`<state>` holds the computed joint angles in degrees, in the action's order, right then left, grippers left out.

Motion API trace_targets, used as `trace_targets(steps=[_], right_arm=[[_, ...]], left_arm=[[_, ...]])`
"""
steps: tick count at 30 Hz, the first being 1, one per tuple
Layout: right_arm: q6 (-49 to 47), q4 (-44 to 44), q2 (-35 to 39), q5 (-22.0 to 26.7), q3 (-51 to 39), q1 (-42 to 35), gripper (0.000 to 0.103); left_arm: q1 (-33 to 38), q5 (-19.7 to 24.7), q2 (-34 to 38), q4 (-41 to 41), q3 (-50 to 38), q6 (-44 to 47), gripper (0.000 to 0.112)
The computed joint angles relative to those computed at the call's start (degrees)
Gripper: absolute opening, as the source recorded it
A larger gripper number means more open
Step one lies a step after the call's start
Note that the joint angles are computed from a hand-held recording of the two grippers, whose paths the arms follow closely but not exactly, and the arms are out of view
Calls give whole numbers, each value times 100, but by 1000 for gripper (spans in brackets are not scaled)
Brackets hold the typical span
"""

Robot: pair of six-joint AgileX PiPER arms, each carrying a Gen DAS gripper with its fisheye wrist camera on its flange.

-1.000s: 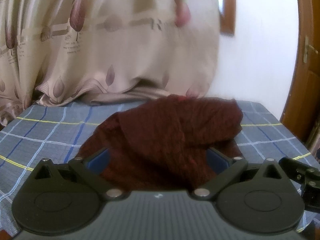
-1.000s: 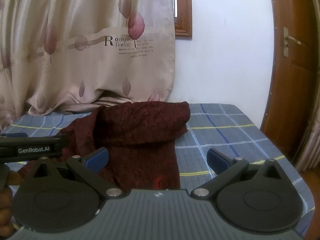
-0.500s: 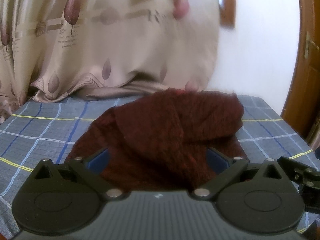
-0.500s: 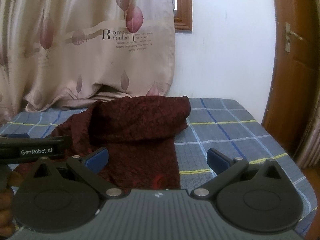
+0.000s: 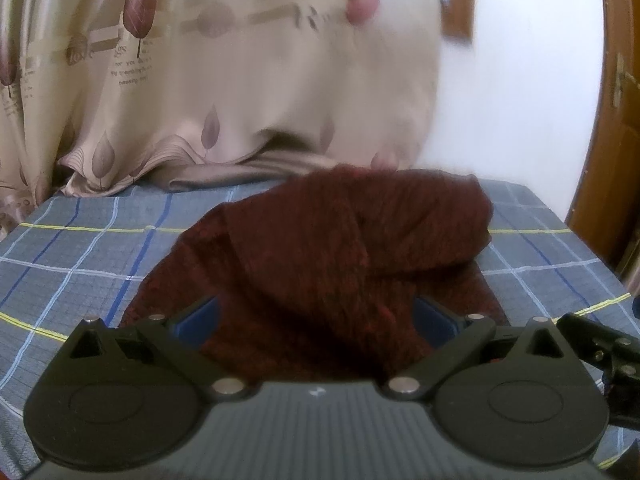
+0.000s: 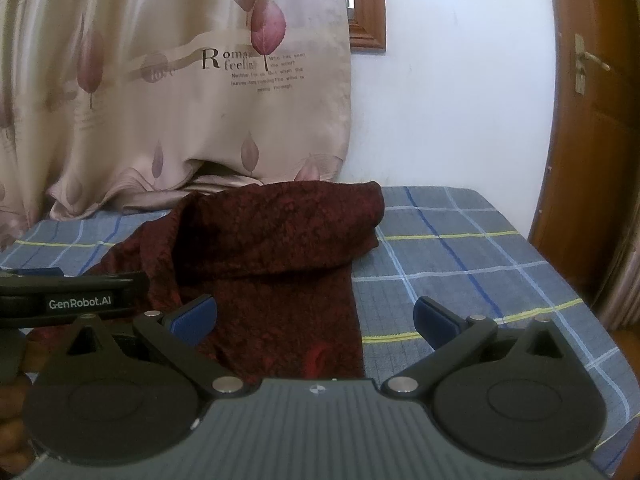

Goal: Fold small clothes

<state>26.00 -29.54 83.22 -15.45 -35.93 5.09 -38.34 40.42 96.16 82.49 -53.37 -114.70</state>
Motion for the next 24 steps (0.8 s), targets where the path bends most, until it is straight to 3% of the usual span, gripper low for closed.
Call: trace_targets(steps=[24], right_arm=[[666, -649, 228, -115, -92, -221, 103]], left_arm=[[58, -157, 316, -315, -338, 404, 103]])
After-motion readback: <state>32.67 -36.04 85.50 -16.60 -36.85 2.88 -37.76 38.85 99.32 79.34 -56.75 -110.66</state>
